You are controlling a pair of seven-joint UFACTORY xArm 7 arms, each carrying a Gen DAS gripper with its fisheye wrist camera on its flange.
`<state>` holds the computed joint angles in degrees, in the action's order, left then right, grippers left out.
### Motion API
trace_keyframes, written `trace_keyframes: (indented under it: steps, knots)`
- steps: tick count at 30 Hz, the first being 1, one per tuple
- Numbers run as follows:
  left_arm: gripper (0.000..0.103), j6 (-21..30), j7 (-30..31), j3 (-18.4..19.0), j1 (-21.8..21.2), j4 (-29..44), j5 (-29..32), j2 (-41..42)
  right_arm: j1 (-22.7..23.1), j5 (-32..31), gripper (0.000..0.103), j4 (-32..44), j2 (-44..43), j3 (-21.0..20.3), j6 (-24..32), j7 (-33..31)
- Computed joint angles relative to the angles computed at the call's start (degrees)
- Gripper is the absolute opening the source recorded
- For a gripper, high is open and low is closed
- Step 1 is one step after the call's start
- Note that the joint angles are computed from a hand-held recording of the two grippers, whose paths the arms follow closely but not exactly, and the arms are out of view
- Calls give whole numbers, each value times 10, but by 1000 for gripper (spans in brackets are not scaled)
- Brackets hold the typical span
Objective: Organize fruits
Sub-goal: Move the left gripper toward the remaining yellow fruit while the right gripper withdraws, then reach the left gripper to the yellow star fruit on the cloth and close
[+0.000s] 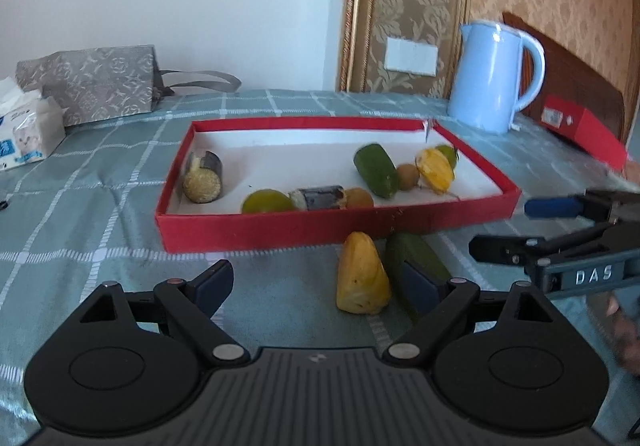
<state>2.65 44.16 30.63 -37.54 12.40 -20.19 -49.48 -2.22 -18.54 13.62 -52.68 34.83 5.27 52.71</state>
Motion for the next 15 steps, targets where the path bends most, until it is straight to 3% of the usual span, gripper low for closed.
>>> trace_keyframes:
  steps: [5,15]
  knots:
    - [92,21,-5,13,-16,18,-10,6,3,-1,98,5,7,-3,14,1]
    - [92,23,5,-30,15,18,-20,20,5,-8,100,7,13,-8,19,6]
